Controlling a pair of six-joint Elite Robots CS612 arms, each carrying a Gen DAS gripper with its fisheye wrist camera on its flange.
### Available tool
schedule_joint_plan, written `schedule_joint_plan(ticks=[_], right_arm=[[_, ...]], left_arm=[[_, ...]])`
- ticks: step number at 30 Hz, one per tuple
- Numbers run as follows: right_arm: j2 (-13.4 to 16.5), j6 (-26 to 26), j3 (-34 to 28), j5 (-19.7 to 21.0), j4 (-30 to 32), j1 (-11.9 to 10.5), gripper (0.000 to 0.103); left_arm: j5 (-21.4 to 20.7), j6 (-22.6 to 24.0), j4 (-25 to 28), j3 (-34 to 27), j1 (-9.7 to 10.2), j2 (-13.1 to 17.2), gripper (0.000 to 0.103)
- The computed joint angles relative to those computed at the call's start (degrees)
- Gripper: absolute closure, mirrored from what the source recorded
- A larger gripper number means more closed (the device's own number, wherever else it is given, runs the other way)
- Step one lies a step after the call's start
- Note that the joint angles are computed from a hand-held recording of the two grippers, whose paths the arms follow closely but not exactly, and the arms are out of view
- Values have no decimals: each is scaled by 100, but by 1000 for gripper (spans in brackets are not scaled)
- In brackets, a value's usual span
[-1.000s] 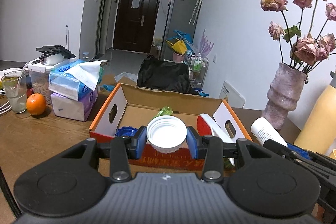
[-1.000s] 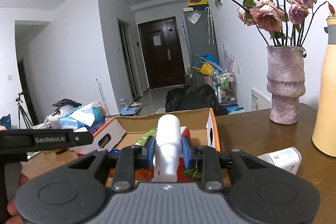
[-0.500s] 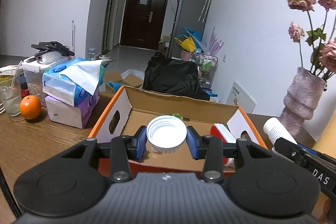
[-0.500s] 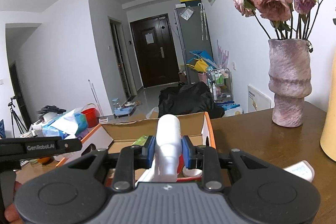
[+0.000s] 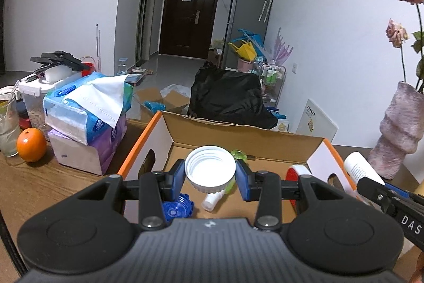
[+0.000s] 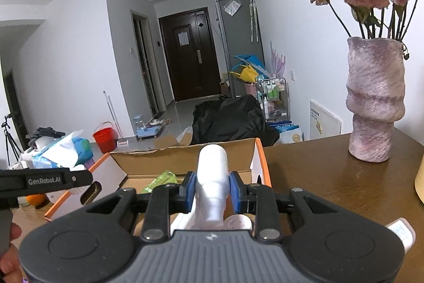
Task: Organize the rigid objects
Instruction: 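Carry the white cap and white tube bottle over the red box, then open the left gripper to drop the cap while the right releases the bottle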
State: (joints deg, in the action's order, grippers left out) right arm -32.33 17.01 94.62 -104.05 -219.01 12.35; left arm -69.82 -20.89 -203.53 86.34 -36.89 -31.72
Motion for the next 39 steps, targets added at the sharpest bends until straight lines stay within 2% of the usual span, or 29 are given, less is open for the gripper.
schedule_joint_plan(ticks=[16,17,18,19,20,21,22,23,25,27,31,39], right_arm=[[110,70,-304,38,518,-72,76],[99,96,-293,71,546,-84,75],[92,136,-283,65,565,-89,74],[92,165,-278,49,549,-99,72],[83,185,-266,52,551,-105,67],[68,223,-246,62,565,-112,52],[57,277,-233,40,579,-116,35],[55,295,-225,13,559,-115,29],[55,246,-216,-43,512,-107,15],[47,222,-213,-101,527,-91,6],[31,116,-199,-157,506,-62,2],[-7,53,-160,-171,422,-42,1]], left_arm=[[-4,277,345,-396,82,205,61],[-12,280,357,-388,84,199,57],[-68,282,345,-384,93,199,45],[-86,271,314,-372,93,197,37],[-14,268,296,-359,74,195,21],[84,283,285,-355,55,198,10],[219,298,264,-349,29,201,5],[289,301,232,-339,16,200,0],[270,271,195,-318,20,189,0],[252,185,240,-307,26,173,0],[307,177,256,-300,18,164,0],[358,147,300,-249,-2,120,0]])
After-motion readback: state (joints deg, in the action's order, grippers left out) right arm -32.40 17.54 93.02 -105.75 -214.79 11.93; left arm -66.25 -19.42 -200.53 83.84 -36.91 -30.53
